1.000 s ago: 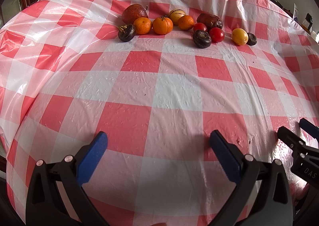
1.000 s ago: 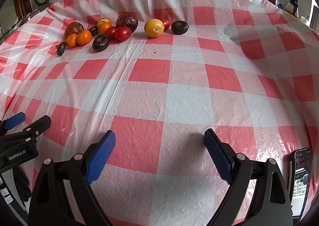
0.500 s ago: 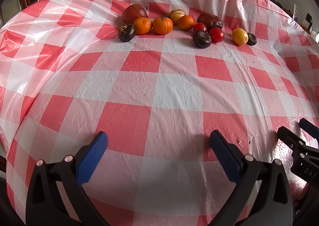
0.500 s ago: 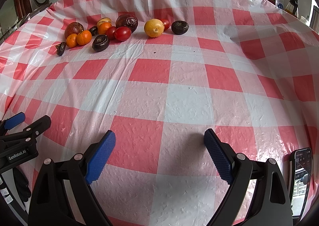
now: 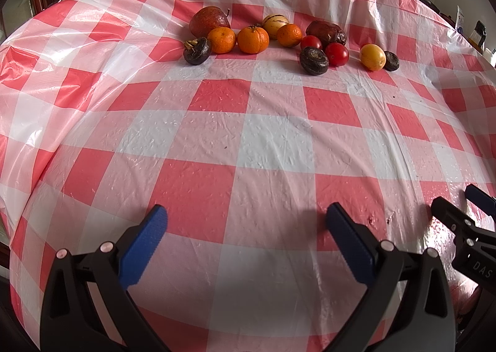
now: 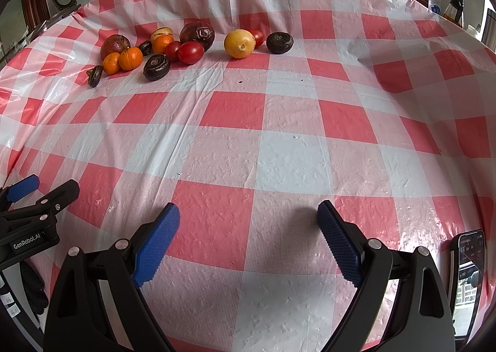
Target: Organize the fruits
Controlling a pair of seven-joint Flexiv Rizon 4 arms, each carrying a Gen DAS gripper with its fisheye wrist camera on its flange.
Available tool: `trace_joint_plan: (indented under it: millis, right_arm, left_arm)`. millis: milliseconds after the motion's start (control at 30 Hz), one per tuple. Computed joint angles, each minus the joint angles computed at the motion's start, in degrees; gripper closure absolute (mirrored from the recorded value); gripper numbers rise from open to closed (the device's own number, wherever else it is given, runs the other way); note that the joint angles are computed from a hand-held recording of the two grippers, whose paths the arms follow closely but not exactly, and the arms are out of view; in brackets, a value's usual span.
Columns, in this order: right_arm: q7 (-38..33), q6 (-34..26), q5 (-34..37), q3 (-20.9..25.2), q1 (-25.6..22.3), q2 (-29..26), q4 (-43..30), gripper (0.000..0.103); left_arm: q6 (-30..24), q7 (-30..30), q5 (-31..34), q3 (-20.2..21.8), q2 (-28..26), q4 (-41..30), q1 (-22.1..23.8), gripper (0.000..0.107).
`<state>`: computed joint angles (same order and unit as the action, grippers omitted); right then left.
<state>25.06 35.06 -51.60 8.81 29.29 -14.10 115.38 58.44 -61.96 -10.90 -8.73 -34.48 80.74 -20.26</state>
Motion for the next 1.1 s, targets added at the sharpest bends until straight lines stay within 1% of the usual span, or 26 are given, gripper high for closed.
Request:
trace_joint_plan:
  millis: [367, 467, 567, 633, 700, 767, 800, 833, 900, 967, 1000, 1033, 1067, 1100]
  right_arm:
    - [0.3, -0.1, -0.1, 0.1, 0.2, -0.1, 0.1, 0.015]
    - [-1.6, 0.3, 1.5, 0.3, -0.1, -0.1, -0.3, 0.016]
    - [-5.6, 3.8, 2.2, -0.5, -1.9, -0.4, -0.3, 0.016]
    - [-5.3, 4.0, 1.6, -1.2, -2.2, -0.6, -0.4, 0.016]
    - [-3.2, 7.7, -1.0, -2.8, -3.9, -0.1, 0.7, 0.016]
    - [-2.0, 10.1, -4.6, -4.6, -5.8, -0.3, 0.7, 0.017]
    - [-2.3, 11.1, -5.7, -5.4, -6.8, -0.8, 0.1, 0.02]
    - [-2.9, 12.4, -6.2, -6.0, -7.9, -1.5, -0.6, 0.027]
    - [-4.0, 17.3, -5.4, -7.2, -10.7, -3.2, -2.0, 0.035]
    - [-4.0, 18.7, -6.4, -8.7, -11.6, -4.4, -3.5, 0.035]
    - [-4.9, 19.9, -6.6, -9.2, -12.2, -5.2, -4.3, 0.038]
    - [-5.3, 21.2, -7.1, -9.7, -12.6, -5.8, -4.8, 0.043]
    - [-5.1, 22.5, -8.2, -10.5, -12.9, -6.4, -5.5, 0.046]
    - [-4.9, 23.3, -8.9, -11.1, -13.1, -6.9, -6.0, 0.051]
  left_arm:
    - [0.0, 0.0, 0.0, 0.0, 0.0, 0.0, 0.0, 0.005]
    - [0.0, 0.0, 0.0, 0.0, 0.0, 0.0, 0.0, 0.005]
    - [0.0, 0.0, 0.0, 0.0, 0.0, 0.0, 0.0, 0.005]
    - [0.0, 0.0, 0.0, 0.0, 0.0, 0.0, 0.0, 0.005]
    - [-0.1, 0.1, 0.0, -0.1, 0.0, 0.0, 0.1, 0.005]
    - [-0.1, 0.0, 0.0, 0.0, 0.0, -0.1, 0.0, 0.005]
    - [-0.1, 0.0, 0.0, 0.0, 0.0, 0.0, 0.0, 0.005]
    - [-0.1, 0.0, 0.0, 0.0, 0.0, 0.0, 0.0, 0.005]
    - [-0.6, 0.1, 0.0, 0.0, 0.0, -0.2, 0.1, 0.005]
    - [-1.3, 0.6, 0.0, -0.2, -0.1, -0.5, 0.2, 0.005]
    - [-2.3, 1.1, -0.1, -0.2, -0.1, -1.0, 0.4, 0.005]
    - [-3.1, 0.7, 0.2, 0.1, -0.3, -1.6, 0.1, 0.005]
    - [-3.4, 0.6, 0.3, 0.2, -0.5, -2.0, -0.1, 0.005]
    - [-4.3, 0.9, 0.4, 0.1, -1.1, -3.2, -0.2, 0.005]
